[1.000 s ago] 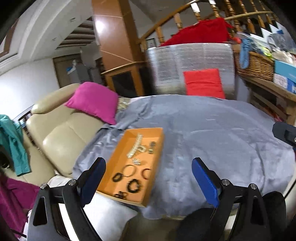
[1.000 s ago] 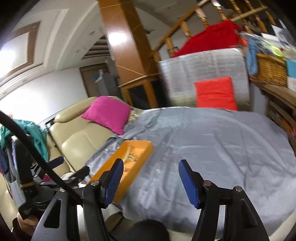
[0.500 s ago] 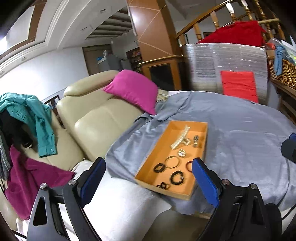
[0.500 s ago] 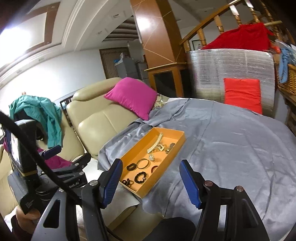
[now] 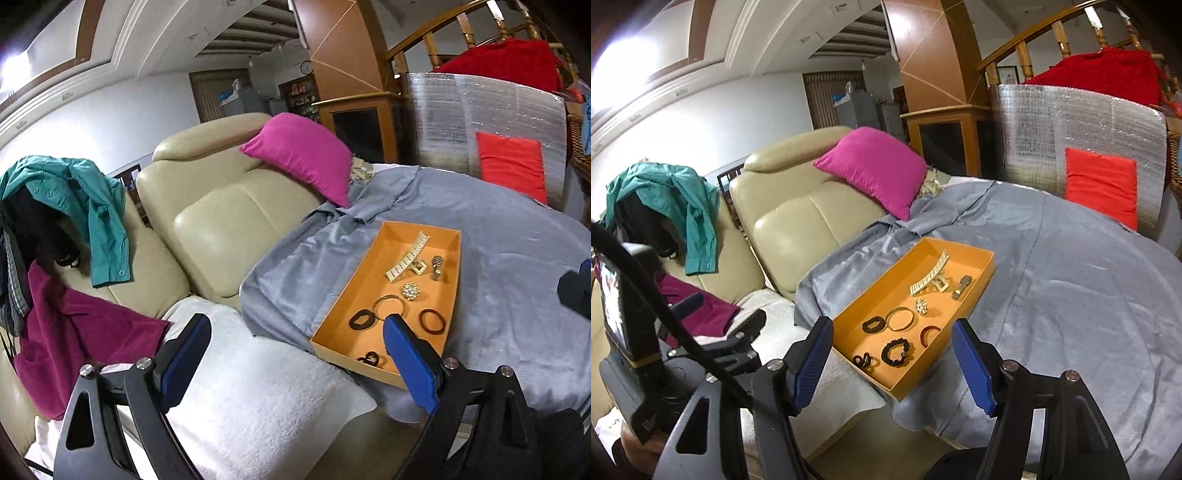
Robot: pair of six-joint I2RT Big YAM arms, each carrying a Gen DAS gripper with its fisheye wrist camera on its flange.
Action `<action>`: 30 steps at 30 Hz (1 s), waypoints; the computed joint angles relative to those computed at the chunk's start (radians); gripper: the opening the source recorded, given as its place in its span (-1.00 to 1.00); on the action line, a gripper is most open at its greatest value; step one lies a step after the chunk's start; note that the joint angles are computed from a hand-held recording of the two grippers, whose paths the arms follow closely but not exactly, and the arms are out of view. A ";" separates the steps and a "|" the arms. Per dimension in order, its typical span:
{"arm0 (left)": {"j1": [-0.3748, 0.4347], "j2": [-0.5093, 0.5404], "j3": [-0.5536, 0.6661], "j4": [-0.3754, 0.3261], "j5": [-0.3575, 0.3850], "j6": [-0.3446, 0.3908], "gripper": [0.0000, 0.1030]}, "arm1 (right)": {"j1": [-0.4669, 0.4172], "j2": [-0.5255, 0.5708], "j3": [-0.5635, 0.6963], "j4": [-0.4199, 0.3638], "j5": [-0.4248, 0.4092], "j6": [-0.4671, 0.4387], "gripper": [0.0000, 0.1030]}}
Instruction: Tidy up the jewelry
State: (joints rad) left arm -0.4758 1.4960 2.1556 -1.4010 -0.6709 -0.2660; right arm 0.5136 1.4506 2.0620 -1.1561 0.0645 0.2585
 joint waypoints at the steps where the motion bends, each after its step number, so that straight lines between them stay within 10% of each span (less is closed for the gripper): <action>1: 0.008 0.004 0.000 -0.004 0.009 -0.004 0.83 | 0.000 0.007 -0.003 -0.001 0.001 -0.002 0.36; 30: 0.051 0.221 0.234 -0.163 0.070 -0.026 0.83 | -0.094 0.177 0.107 -0.019 -0.096 0.012 0.36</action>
